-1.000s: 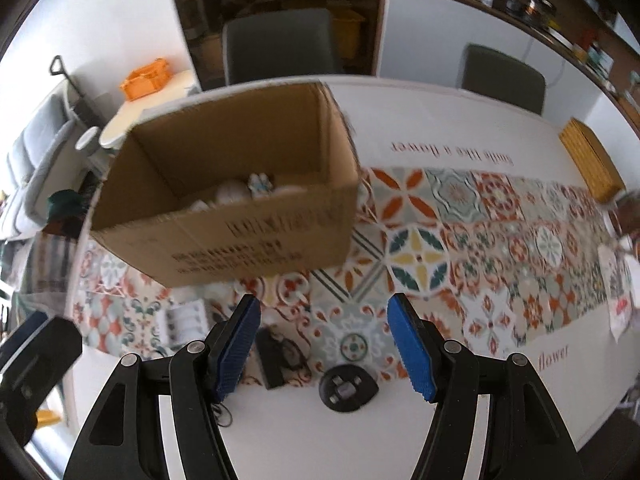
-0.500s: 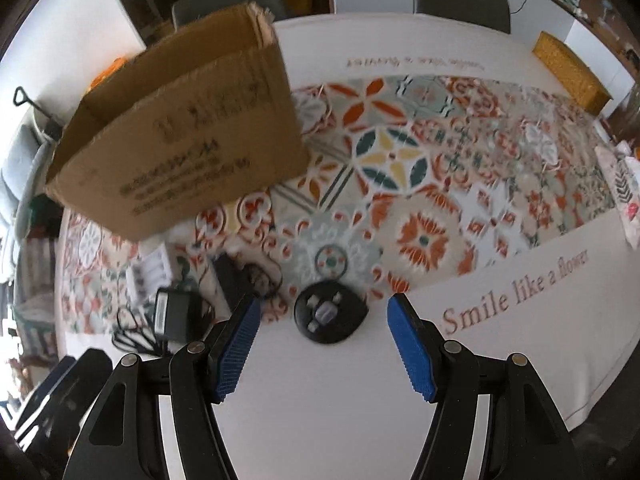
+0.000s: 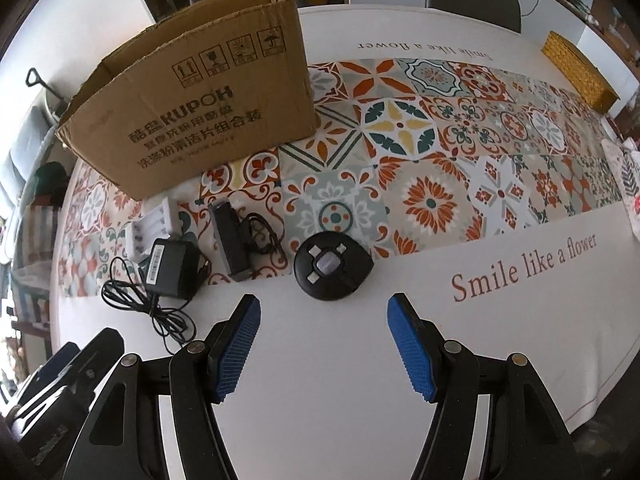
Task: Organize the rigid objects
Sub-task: 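Move the right tool to the black round puck while the left tool returns to the table, then close the right tool on the black round puck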
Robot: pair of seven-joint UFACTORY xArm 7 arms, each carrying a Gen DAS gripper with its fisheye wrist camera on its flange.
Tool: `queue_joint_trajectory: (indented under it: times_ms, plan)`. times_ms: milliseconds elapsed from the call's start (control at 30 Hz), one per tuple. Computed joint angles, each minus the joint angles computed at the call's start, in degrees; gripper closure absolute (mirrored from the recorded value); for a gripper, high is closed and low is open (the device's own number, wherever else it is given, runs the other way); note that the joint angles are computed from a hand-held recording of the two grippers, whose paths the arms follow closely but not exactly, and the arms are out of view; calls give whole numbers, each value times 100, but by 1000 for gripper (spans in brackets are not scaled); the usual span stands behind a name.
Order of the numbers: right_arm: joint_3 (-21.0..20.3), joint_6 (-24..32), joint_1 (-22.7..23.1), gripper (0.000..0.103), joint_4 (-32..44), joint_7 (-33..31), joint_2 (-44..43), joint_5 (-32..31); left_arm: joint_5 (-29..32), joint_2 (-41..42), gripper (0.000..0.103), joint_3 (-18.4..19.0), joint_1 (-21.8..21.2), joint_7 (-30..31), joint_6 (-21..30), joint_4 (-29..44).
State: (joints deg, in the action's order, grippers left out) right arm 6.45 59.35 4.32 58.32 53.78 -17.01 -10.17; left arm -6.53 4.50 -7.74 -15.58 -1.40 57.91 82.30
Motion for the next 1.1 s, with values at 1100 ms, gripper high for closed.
queue_joint_trajectory:
  times_ms: [1100]
  plan:
    - [-275,-1145,-150,37,-577,-920,585,263,1258,220,16,-123,-476,-934,-896,-507]
